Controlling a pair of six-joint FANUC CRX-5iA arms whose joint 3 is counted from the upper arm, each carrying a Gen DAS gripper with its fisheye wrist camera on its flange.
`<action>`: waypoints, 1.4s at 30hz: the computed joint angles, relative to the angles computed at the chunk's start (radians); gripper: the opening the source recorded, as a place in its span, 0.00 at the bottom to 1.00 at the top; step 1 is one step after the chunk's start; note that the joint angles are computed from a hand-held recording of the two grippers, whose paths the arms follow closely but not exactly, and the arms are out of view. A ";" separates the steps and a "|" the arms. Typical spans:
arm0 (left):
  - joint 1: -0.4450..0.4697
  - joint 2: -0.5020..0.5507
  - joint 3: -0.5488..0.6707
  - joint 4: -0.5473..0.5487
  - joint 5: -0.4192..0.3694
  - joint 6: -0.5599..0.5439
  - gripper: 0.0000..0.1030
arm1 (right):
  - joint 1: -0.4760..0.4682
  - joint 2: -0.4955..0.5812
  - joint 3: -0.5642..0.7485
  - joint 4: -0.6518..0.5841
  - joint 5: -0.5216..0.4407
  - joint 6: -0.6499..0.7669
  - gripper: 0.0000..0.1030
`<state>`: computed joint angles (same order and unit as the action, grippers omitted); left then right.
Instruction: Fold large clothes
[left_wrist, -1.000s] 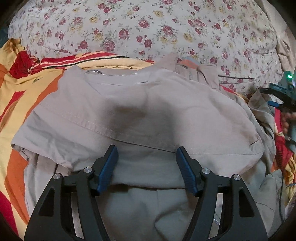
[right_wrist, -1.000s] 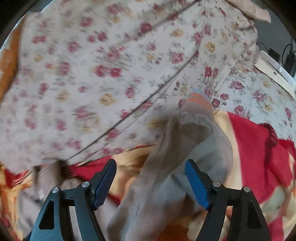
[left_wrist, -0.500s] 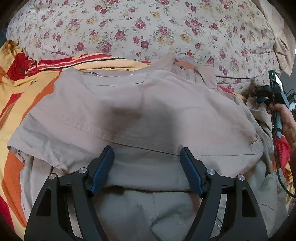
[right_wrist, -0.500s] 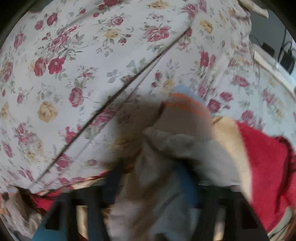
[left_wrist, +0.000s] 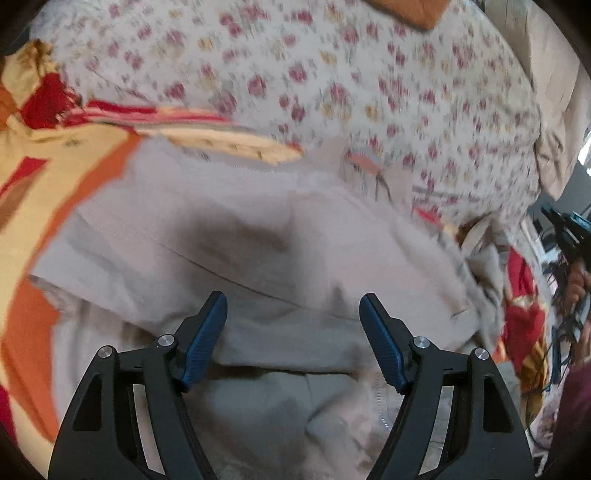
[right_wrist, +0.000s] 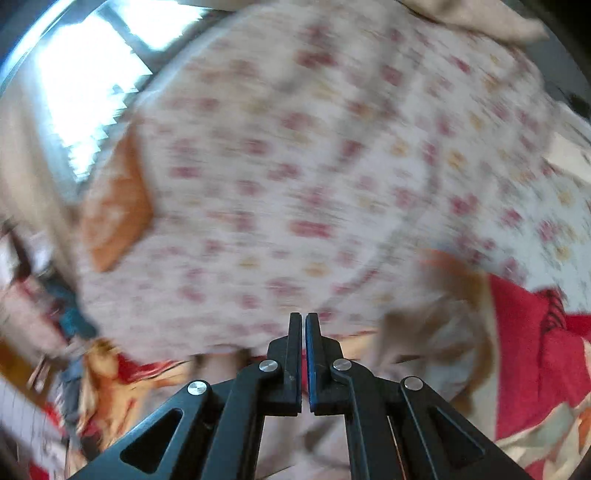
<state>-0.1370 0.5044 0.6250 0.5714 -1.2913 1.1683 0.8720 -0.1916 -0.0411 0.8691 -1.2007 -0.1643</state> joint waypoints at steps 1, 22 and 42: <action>0.005 -0.016 -0.012 -0.002 0.016 -0.005 0.72 | 0.012 0.038 0.053 0.001 -0.033 0.039 0.01; 0.000 -0.027 -0.073 -0.013 0.052 -0.021 0.72 | -0.265 0.343 0.216 -0.362 -0.367 -0.001 0.72; 0.060 -0.112 -0.153 0.098 0.132 -0.013 0.72 | -0.006 -0.070 -0.058 0.079 0.233 -0.084 0.02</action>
